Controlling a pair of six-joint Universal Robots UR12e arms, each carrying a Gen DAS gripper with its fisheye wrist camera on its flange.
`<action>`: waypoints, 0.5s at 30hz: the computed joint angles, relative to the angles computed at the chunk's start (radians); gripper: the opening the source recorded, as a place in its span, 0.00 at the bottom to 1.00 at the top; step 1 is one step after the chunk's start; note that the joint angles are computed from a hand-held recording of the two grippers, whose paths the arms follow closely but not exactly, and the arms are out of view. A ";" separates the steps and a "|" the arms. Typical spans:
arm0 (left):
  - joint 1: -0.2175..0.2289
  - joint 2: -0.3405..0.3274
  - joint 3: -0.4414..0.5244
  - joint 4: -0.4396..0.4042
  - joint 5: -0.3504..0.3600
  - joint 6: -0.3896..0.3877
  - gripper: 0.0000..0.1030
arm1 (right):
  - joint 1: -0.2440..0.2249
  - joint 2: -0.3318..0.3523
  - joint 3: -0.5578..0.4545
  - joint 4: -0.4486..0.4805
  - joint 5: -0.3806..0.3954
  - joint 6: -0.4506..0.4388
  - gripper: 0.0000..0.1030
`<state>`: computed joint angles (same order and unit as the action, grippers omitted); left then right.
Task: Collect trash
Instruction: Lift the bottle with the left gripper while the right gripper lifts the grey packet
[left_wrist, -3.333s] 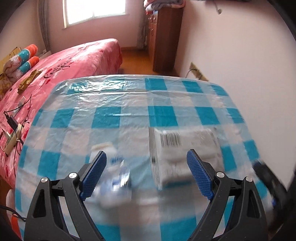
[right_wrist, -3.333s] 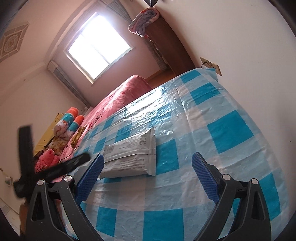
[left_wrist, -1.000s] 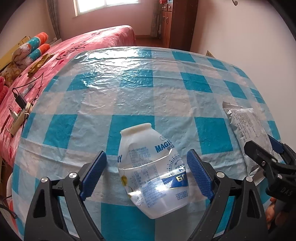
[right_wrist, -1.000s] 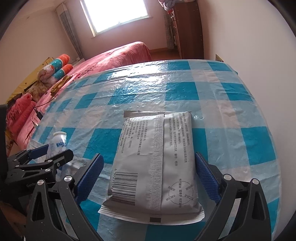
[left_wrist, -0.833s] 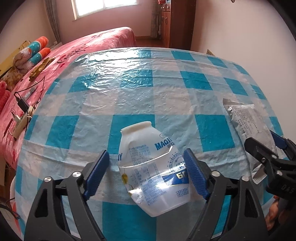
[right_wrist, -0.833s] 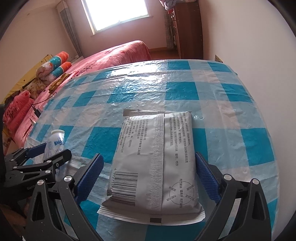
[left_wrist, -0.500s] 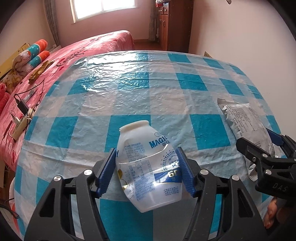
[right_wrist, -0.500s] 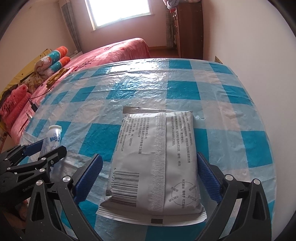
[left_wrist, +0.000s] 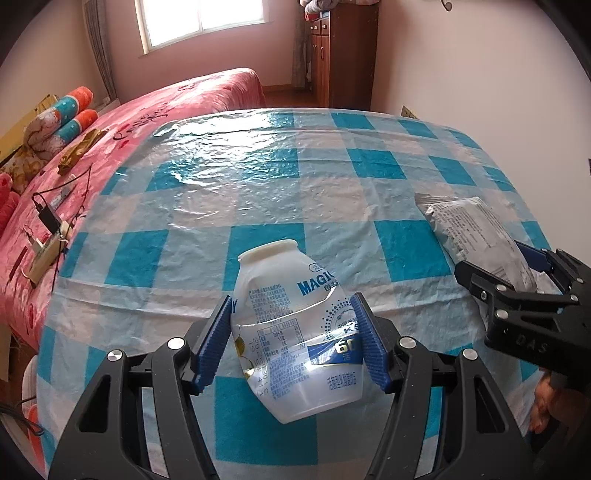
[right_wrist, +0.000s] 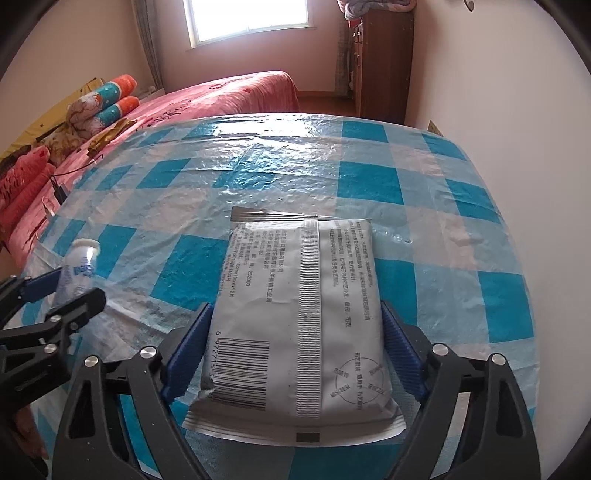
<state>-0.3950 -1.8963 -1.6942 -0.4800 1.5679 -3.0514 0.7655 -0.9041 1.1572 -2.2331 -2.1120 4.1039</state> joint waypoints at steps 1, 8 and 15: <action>0.001 0.003 -0.004 0.004 0.001 0.002 0.63 | 0.000 0.000 0.001 -0.001 0.000 -0.001 0.83; 0.010 0.026 -0.031 0.026 0.012 0.020 0.63 | 0.001 -0.001 0.005 -0.022 0.006 -0.033 0.78; 0.027 0.053 -0.064 0.040 0.016 0.031 0.63 | 0.006 0.000 0.006 -0.035 0.001 -0.051 0.75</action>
